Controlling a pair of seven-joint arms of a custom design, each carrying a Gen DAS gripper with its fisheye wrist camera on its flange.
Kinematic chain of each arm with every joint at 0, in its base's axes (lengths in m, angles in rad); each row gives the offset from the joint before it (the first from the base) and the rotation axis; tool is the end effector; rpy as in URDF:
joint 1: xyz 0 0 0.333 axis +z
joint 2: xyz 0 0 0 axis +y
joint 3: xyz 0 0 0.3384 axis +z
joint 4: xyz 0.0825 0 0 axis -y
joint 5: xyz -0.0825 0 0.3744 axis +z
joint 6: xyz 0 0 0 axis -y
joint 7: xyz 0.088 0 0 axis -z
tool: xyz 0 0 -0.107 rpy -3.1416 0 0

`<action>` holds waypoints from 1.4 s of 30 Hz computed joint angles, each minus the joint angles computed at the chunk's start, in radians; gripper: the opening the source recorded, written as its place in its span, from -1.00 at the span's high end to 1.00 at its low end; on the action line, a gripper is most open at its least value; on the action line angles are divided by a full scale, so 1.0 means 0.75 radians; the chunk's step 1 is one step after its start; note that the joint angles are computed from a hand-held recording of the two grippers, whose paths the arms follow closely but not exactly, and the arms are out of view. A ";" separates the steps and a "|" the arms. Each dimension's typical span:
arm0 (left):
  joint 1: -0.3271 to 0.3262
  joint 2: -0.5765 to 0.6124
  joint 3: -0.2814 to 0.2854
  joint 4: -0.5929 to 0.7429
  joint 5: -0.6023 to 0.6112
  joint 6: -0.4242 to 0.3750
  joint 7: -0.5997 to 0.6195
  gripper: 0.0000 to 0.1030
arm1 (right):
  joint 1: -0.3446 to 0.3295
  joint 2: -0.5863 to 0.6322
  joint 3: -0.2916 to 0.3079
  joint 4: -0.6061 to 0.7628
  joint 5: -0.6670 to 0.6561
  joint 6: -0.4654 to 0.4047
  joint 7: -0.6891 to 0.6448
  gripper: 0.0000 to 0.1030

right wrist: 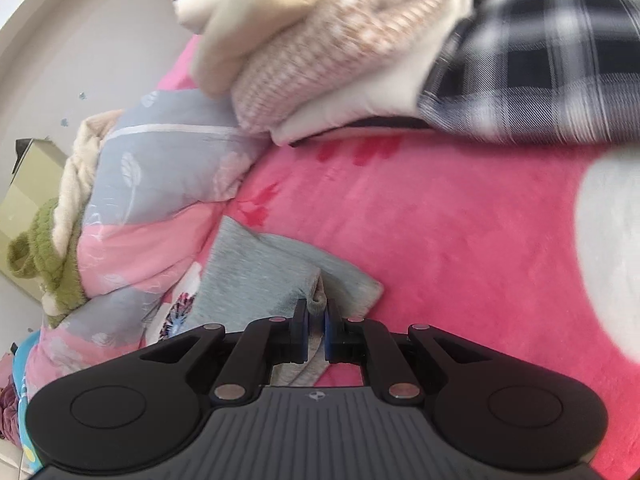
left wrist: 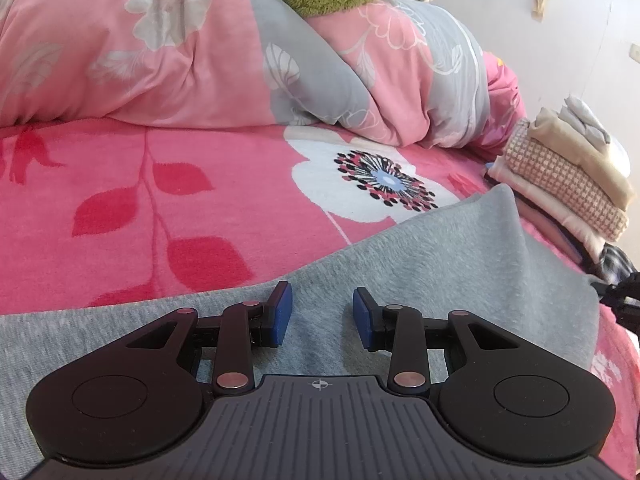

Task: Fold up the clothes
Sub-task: 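Pinch the sweatpants corner with the right gripper and pull it across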

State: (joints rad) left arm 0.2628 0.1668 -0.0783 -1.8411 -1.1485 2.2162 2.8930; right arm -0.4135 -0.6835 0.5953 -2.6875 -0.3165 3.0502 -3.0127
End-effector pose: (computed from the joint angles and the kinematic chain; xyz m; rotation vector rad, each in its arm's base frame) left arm 0.6222 0.0888 0.5009 -1.3622 2.2618 -1.4240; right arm 0.3730 0.1262 0.5281 -0.4642 2.1142 -0.4912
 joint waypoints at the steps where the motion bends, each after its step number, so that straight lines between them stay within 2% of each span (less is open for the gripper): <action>1: 0.000 0.001 0.000 0.001 0.000 -0.001 0.000 0.33 | -0.001 0.001 -0.002 -0.011 0.010 0.017 0.016 0.87; 5: 0.002 0.002 -0.001 0.003 0.001 -0.003 -0.002 0.33 | 0.006 -0.030 -0.010 -0.048 0.070 0.039 0.066 0.83; 9: 0.003 0.005 -0.001 0.007 0.001 -0.007 -0.007 0.33 | -0.006 -0.145 0.023 -0.019 0.051 -0.160 0.106 0.74; 11: 0.004 0.009 -0.001 0.013 0.004 -0.013 -0.016 0.33 | 0.005 -0.192 0.024 -0.010 0.021 -0.231 0.142 0.74; 13: 0.009 0.019 0.002 0.035 0.020 -0.038 -0.063 0.32 | 0.031 -0.219 0.012 -0.008 -0.006 -0.246 0.172 0.73; 18: 0.039 0.001 0.018 0.095 0.060 -0.095 -0.236 0.23 | 0.116 -0.246 -0.008 0.003 -0.035 -0.147 0.222 0.73; 22: 0.095 -0.108 0.071 0.084 0.033 -0.201 -0.218 0.22 | 0.143 -0.246 0.013 0.038 -0.014 -0.018 0.213 0.71; 26: 0.149 -0.253 0.173 -0.005 0.027 -0.351 -0.096 0.19 | 0.160 -0.153 0.068 0.072 0.074 0.229 0.211 0.61; 29: 0.164 -0.356 0.245 -0.118 0.072 -0.419 0.029 0.18 | 0.135 -0.009 0.171 0.116 0.159 0.439 0.234 0.60; 32: 0.148 -0.450 0.282 -0.258 0.126 -0.371 0.180 0.18 | 0.129 0.196 0.269 0.209 0.196 0.534 0.200 0.60; 34: 0.133 -0.511 0.303 -0.351 0.161 -0.322 0.281 0.18 | 0.119 0.342 0.345 0.284 0.215 0.539 0.168 0.60; 37: 0.092 -0.569 0.323 -0.453 0.165 -0.257 0.398 0.18 | 0.084 0.519 0.466 0.385 0.248 0.486 0.109 0.59; 42: 0.007 -0.621 0.326 -0.556 0.089 -0.155 0.604 0.19 | -0.121 0.647 0.734 0.497 0.332 0.383 0.011 0.54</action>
